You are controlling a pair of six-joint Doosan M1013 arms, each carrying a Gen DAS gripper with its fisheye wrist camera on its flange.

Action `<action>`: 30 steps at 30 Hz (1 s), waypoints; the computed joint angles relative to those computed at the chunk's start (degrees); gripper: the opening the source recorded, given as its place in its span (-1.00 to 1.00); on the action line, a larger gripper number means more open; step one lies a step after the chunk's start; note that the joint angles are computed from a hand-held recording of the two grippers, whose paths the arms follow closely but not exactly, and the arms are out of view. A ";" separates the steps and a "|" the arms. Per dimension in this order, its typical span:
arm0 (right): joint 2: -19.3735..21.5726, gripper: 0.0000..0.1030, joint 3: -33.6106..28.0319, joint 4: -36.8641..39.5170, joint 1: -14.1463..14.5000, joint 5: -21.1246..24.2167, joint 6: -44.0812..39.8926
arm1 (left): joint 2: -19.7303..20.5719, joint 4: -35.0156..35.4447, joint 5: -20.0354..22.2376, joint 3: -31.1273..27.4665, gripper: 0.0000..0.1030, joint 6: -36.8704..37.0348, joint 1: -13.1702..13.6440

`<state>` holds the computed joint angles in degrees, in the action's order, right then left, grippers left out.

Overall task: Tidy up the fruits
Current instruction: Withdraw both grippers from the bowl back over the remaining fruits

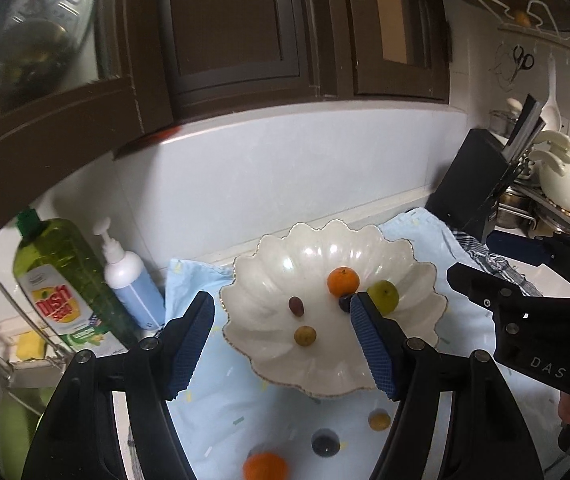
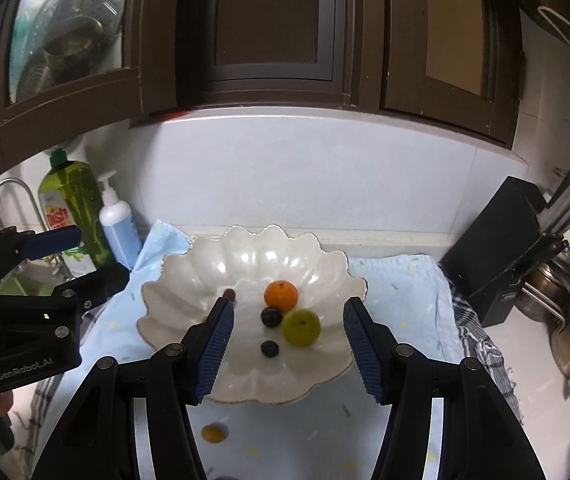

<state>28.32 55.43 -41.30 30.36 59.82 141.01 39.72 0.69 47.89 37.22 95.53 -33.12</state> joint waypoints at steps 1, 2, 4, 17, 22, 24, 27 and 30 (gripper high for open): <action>-0.20 0.13 0.21 -0.37 0.32 0.01 0.36 | -0.92 0.18 -1.02 1.54 0.37 0.02 0.02; -0.30 0.13 0.29 -0.69 0.57 0.15 0.64 | -1.55 0.31 -1.75 2.66 0.37 -0.01 0.02; -0.55 0.13 0.54 -1.27 1.17 0.44 1.18 | -2.87 0.23 -3.11 4.92 0.38 0.30 0.11; -1.25 0.13 2.37 -5.47 5.16 2.74 6.11 | -9.20 -2.60 -7.36 15.84 0.40 3.59 1.59; -0.88 0.13 2.73 -5.66 6.21 3.90 7.96 | -10.20 -4.17 -7.04 18.15 0.40 5.54 2.29; -0.76 0.13 3.01 -5.68 6.50 4.16 8.81 | -10.37 -5.15 -6.45 18.76 0.40 6.56 2.62; -0.59 0.13 3.58 -5.52 6.84 4.02 9.75 | -10.47 -6.95 -5.50 19.62 0.40 8.09 3.15; -0.27 0.13 3.83 -4.75 7.05 4.28 9.80 | -10.62 -8.10 -4.66 20.77 0.40 10.26 3.53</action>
